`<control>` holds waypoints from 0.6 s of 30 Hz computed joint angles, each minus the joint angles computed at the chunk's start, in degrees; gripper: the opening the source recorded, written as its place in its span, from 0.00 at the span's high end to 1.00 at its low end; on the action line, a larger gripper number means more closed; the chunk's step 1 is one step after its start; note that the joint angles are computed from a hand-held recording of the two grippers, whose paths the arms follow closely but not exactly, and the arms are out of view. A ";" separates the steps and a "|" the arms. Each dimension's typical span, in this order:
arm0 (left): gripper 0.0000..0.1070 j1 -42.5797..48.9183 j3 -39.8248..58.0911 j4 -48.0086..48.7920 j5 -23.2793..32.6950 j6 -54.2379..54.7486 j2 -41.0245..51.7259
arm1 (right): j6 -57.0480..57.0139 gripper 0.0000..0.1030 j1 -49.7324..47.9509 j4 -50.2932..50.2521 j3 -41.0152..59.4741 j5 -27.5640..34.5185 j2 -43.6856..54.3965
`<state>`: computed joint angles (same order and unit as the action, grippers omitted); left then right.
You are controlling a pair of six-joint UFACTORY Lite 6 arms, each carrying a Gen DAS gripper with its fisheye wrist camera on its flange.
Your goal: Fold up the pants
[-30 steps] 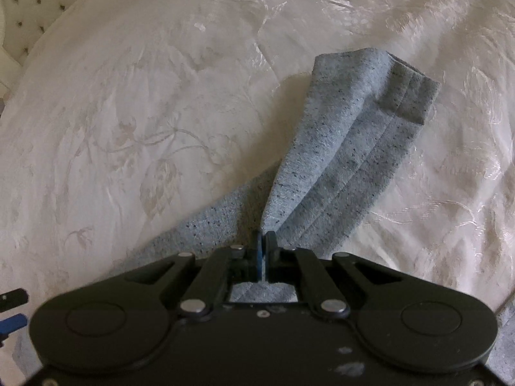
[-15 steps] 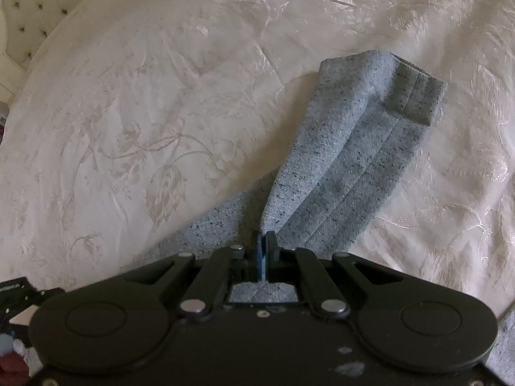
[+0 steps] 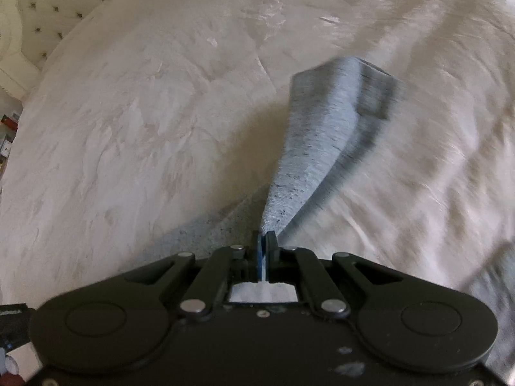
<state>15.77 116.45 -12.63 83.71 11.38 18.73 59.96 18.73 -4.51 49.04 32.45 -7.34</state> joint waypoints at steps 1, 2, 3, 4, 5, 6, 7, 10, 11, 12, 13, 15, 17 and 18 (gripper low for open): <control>0.91 0.09 -1.70 0.07 -0.04 0.81 -2.11 | 1.11 0.97 1.12 -0.36 -2.25 1.92 -3.99; 0.91 0.91 -4.99 -0.14 0.08 2.53 -5.83 | 2.54 0.97 2.56 -0.76 -4.14 4.02 -7.71; 0.91 1.94 -8.37 -0.35 0.29 4.42 -9.67 | 4.32 0.97 4.29 -1.30 -5.83 6.07 -11.10; 0.91 3.49 -11.87 -0.74 0.78 6.71 -13.82 | 6.73 0.97 6.63 -2.10 -7.56 8.60 -14.78; 0.92 5.10 -14.53 -1.08 1.48 8.88 -17.18 | 9.44 0.97 9.38 -2.85 -9.25 11.40 -18.57; 0.92 6.39 -17.28 -1.22 1.93 10.76 -20.33 | 12.31 0.97 12.28 -3.64 -10.54 14.01 -21.64; 0.92 7.87 -20.14 -1.26 2.67 12.67 -23.64 | 16.33 0.97 16.53 -4.63 -12.04 17.48 -25.20; 0.97 13.53 -28.04 -1.66 6.47 18.75 -31.24 | 27.08 0.97 28.69 -6.06 -15.26 23.90 -31.01; 0.99 15.36 -30.05 -1.63 7.82 20.55 -32.74 | 30.51 0.97 32.65 -6.26 -16.32 25.30 -32.22; 0.99 16.61 -32.72 -0.97 8.31 21.60 -34.70 | 33.73 0.97 36.31 -6.22 -17.35 26.25 -33.00; 0.99 17.75 -35.68 -0.05 8.43 22.69 -36.88 | 37.55 0.97 40.31 -5.97 -18.86 26.58 -34.20; 0.99 19.63 -41.52 1.80 8.23 24.86 -40.78 | 42.53 0.97 45.68 -5.91 -20.56 25.92 -34.67; 0.99 21.04 -46.07 3.41 7.90 26.25 -43.91 | 43.35 0.97 48.29 -5.72 -20.63 25.35 -33.03; 0.99 22.28 -47.74 3.72 8.03 27.52 -45.32 | 42.24 0.96 48.26 -5.08 -20.38 24.89 -32.03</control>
